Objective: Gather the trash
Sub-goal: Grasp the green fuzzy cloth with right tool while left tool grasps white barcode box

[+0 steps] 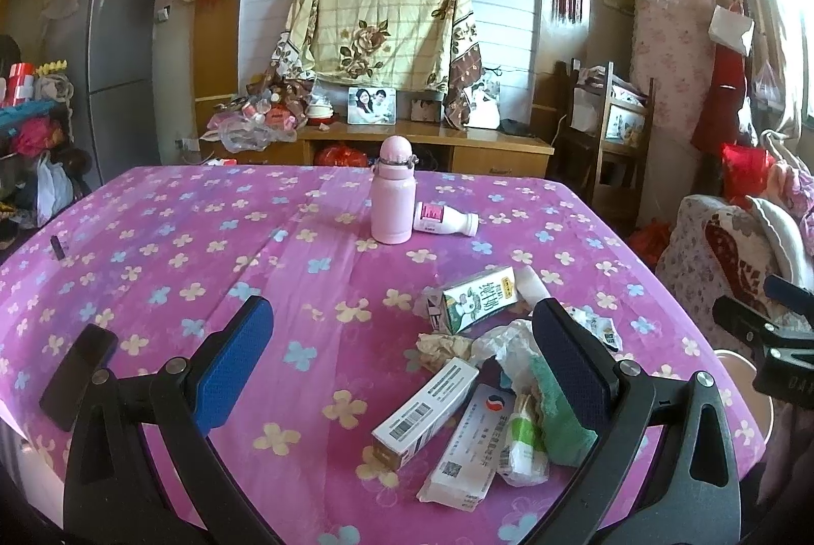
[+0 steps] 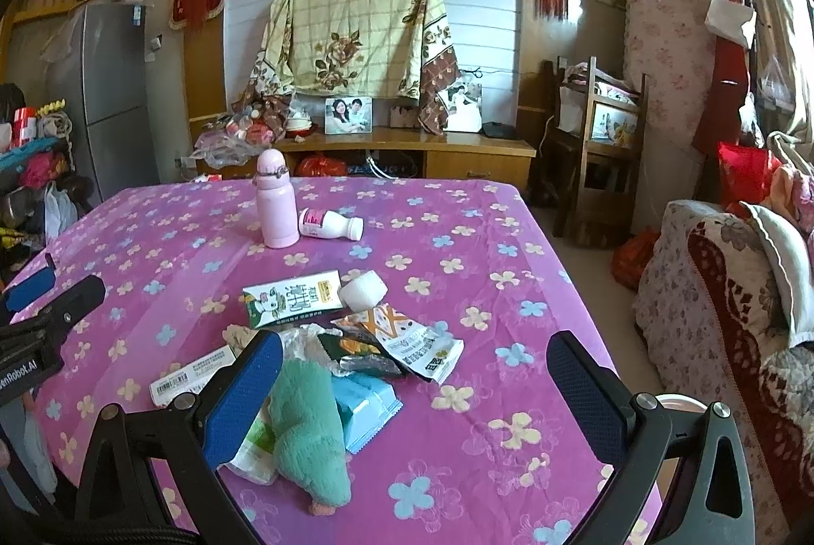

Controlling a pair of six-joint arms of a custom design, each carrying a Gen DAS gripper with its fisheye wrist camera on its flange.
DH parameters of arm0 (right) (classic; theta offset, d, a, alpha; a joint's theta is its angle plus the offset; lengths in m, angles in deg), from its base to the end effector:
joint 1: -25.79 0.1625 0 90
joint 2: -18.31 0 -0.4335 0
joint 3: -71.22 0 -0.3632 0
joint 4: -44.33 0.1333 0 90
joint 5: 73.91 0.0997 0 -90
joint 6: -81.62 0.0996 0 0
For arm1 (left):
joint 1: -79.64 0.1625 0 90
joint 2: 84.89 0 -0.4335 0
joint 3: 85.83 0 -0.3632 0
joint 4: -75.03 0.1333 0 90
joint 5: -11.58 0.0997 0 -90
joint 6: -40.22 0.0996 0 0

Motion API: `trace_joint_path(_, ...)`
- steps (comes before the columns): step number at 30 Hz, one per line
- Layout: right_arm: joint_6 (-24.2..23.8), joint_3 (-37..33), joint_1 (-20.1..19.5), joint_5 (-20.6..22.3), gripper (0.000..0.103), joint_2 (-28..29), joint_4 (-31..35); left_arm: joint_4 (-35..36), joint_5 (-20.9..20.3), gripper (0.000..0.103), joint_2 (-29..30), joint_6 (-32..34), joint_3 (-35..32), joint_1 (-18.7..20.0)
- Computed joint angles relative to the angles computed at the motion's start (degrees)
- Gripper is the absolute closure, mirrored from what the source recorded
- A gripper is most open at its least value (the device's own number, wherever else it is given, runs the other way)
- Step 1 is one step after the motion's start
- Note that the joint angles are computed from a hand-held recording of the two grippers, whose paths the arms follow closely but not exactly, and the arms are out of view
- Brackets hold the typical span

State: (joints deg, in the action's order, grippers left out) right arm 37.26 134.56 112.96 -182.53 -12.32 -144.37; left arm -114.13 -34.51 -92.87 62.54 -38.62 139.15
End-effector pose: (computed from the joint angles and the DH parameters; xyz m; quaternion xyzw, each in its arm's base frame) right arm 0.0616 -0.8094 0.2398 0.2111 -0.8051 0.4382 0.3394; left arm -0.2430 -0.8116 0.0433 0.1901 0.8027 -0.4851 0.2901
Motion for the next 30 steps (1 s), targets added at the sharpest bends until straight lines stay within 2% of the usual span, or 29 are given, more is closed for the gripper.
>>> trace_joint_path(9,-1.2,-1.1,-0.3,-1.1,0.000,0.8,3.6,2.6,0.1,0.001,-0.7,-1.4,0.6,1.0)
trace_joint_path(14,-1.2,-2.5,-0.5,-1.3,0.000,1.5,8.2,4.5,-1.8,0.002,-2.8,-2.5,3.5,2.2)
trace_joint_path(18,-1.5,-3.6,-0.9,-1.4,0.014,2.3,12.7,7.0,-4.7,0.002,-4.3,-2.5,5.6,3.1)
trace_joint_path(23,2.0,-6.5,-1.8,0.4,0.032,3.3,24.5,16.6,-4.2,0.002,-3.3,-0.3,3.3,3.5)
trace_joint_path(27,5.1,-10.9,-2.5,1.1,0.042,5.1,33.2,23.8,-5.3,0.003,-1.9,-1.4,-0.1,4.4)
trace_joint_path(30,7.1,-14.8,-2.8,2.0,0.045,6.9,39.2,29.7,-5.7,0.009,0.1,-2.8,-5.1,5.1)
